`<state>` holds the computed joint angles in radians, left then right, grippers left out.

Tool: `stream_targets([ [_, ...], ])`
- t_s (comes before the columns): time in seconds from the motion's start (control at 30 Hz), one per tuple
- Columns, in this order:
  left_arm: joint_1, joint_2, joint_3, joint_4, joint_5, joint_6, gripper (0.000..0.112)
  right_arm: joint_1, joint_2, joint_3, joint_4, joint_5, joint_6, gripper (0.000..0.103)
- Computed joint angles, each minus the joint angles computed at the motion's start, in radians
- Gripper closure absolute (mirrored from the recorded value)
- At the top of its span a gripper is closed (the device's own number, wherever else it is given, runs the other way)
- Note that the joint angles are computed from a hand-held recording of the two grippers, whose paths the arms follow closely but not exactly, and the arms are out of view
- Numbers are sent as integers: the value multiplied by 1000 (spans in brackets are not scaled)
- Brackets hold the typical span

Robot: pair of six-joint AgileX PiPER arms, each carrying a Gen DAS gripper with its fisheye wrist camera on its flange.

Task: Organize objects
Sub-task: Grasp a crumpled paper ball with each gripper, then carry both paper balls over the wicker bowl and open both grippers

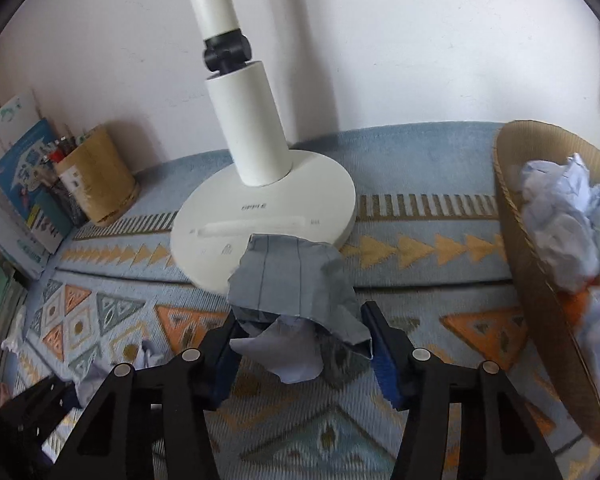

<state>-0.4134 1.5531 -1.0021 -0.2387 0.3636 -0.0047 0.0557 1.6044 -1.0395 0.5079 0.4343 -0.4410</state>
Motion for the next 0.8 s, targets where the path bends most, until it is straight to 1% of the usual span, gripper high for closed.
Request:
stream_targets([
  [0.07, -16, -51, 46, 12, -17, -4, 59, -50, -79, 69, 116, 46, -116, 48],
  [0.13, -29, -113, 99, -28, -21, 30, 59, -118, -174, 145, 206, 104, -220, 48],
  [0.2, -42, -175, 151, -74, -19, 55, 59, -181, -257, 206, 249, 153, -284, 48],
  [0.27, -63, -225, 192, -109, -20, 75, 59, -282, -355, 277, 301, 224, -372, 48],
  [0.3, -85, -253, 212, -109, -23, 64, 59, -331, -397, 306, 306, 257, -398, 47],
  [0.37, -132, -275, 217, -36, -17, -29, 59, -441, -465, 353, 316, 330, -450, 47],
  [0.4, -163, -280, 211, -8, -10, -70, 59, -498, -484, 365, 325, 370, -481, 47],
  [0.47, -197, -270, 189, 3, -1, -90, 59, -623, -515, 373, 329, 458, -530, 47],
  [0.57, -263, -240, 100, 55, 22, -147, 59, -829, -516, 307, 348, 610, -603, 47],
  [0.63, -296, -194, -9, 73, 47, -153, 59, -915, -493, 216, 365, 672, -599, 47],
  [0.7, -328, -127, -152, 112, 74, -171, 59, -962, -464, 131, 392, 697, -581, 46],
  [0.73, -341, -81, -236, 144, 87, -187, 59, -970, -438, 73, 401, 690, -556, 46],
  [0.8, -353, 7, -382, 169, 112, -184, 59, -947, -391, -14, 381, 643, -487, 46],
])
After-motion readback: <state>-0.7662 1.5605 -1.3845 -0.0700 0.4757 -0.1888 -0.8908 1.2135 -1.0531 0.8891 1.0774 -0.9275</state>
